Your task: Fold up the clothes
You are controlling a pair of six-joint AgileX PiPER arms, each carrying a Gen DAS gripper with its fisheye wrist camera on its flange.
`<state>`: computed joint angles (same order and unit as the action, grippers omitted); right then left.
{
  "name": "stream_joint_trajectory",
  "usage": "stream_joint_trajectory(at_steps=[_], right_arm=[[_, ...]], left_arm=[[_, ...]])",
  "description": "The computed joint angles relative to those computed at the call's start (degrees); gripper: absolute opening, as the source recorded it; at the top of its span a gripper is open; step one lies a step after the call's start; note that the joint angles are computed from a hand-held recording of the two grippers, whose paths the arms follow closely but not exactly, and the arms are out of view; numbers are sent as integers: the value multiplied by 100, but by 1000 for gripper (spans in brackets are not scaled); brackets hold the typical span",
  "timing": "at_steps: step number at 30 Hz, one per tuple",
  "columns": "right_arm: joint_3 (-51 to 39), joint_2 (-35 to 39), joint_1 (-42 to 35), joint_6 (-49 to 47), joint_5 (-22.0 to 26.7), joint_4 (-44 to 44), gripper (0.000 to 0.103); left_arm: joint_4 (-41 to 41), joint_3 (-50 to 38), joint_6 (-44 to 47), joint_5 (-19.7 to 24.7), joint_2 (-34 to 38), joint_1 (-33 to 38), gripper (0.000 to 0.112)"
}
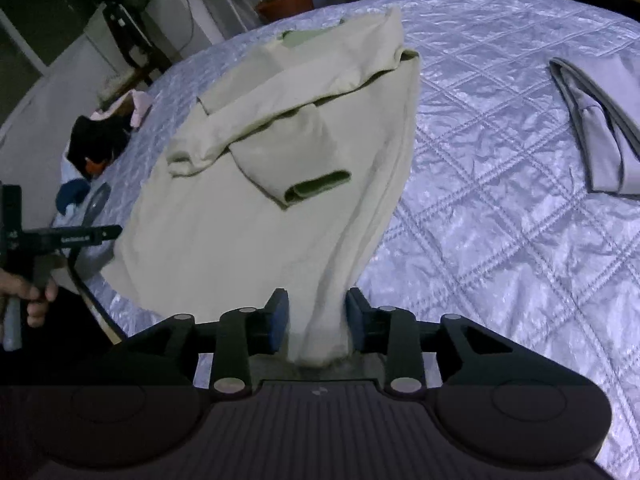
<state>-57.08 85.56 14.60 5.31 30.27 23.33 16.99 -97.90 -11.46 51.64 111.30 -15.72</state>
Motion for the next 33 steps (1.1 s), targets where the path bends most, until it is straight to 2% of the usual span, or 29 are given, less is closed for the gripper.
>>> stream_joint_trajectory(at_steps=[3, 5, 6, 7, 9, 12, 14, 15, 16, 17, 18, 19, 20, 22, 27, 28, 30, 32, 33], right_arm=[[60, -9, 134, -21, -176, -25, 59], [21, 3, 263, 303, -203, -386, 58], [16, 13, 274, 383, -209, -441, 47], [15, 34, 217, 278, -165, -267, 10], [105, 39, 44, -88, -82, 352, 6], [302, -98, 101, 82, -249, 382, 6], [460, -168, 119, 215, -443, 517, 5], [542, -200, 106, 228, -545, 631, 5], [631, -241, 89, 256, -660, 740, 5], [712, -288, 77, 323, -761, 805, 5], [767, -332, 77, 428, -833, 806, 5], [821, -376, 77, 539, -903, 801, 5], [861, -421, 83, 637, -957, 795, 5], [875, -521, 150, 871, -1013, 683, 5], [801, -609, 331, 1514, -1040, 236, 5], [751, -556, 361, 1528, -1006, 207, 5], [646, -461, 409, 1544, -926, 143, 5], [549, -413, 396, 1485, -822, 95, 5], [527, -399, 372, 1417, -799, 139, 6]], left_arm=[[-116, 262, -197, -52, -164, -4, 99], [-120, 426, -254, -163, -247, -25, 99], [-112, 481, -284, -207, -272, -33, 99], [-104, 536, -314, -251, -297, -42, 99], [-140, 593, -323, -296, -325, -37, 99], [-563, 519, -45, -249, -319, 92, 92], [-928, 486, 169, -225, -327, 199, 78], [-1130, 477, 272, -215, -336, 257, 75], [-1176, 478, 300, -214, -352, 258, 65], [-1187, 475, 317, -211, -375, 249, 45], [-1199, 469, 336, -207, -400, 240, 33], [-1275, 381, 356, -107, -380, 259, 15], [-1394, 263, 357, 18, -334, 317, 8], [-1714, 44, 381, 252, -240, 499, 1], [-2317, -97, 554, 512, -190, 838, 0], [-2536, -46, 675, 474, -211, 914, 3], [-3062, 92, 985, 373, -260, 1082, 14], [-3737, 184, 1430, 385, -270, 1295, 42], [-3966, 179, 1642, 456, -251, 1359, 47]])
